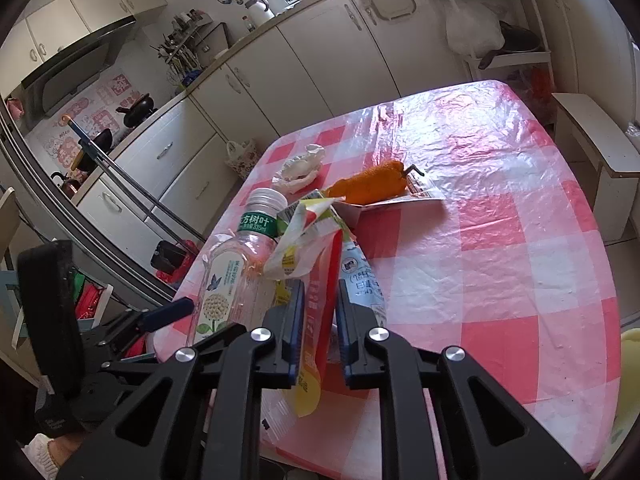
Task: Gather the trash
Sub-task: 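Grasp the clear plastic bottle with the left tool while the right tool grasps the yellow snack bag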
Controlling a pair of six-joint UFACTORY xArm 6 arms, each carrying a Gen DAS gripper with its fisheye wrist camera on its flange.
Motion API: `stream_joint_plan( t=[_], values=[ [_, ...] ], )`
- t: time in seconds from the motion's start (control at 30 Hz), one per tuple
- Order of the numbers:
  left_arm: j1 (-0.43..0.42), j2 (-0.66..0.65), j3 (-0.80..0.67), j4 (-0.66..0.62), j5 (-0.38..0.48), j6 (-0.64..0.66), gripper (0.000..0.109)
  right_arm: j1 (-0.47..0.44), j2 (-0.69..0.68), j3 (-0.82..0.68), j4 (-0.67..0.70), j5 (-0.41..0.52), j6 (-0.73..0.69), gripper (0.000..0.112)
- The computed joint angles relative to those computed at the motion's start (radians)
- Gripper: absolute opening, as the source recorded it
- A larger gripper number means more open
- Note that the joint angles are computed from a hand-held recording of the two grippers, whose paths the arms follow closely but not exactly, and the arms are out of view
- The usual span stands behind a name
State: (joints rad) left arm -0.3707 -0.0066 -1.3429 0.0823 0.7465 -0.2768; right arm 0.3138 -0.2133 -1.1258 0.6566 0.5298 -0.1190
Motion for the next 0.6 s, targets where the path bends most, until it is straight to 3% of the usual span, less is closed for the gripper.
stream_joint_plan(
  t=[0.07,0.17,0.43,0.5,0.6],
  values=[
    [0.026,-0.006,0.012,-0.032,0.003,0.007,0.072,0.007,0.009,-0.013,0.019,0.007,-0.025,0.014],
    [0.045,-0.012,0.024,-0.034,-0.007,0.0,0.071,0.018,0.026,-0.033,0.021,0.024,-0.042,0.014],
    [0.033,0.035,-0.021,-0.041,-0.005,0.057,0.055,0.03,0.076,-0.075,-0.017,0.086,-0.032,0.014],
    [0.04,0.021,-0.01,-0.069,-0.006,0.074,0.052,0.031,0.066,-0.067,-0.01,0.07,-0.045,0.004],
    [0.054,-0.019,0.02,-0.137,-0.022,0.117,0.052,0.032,0.044,-0.05,0.025,0.031,-0.074,0.002]
  ],
)
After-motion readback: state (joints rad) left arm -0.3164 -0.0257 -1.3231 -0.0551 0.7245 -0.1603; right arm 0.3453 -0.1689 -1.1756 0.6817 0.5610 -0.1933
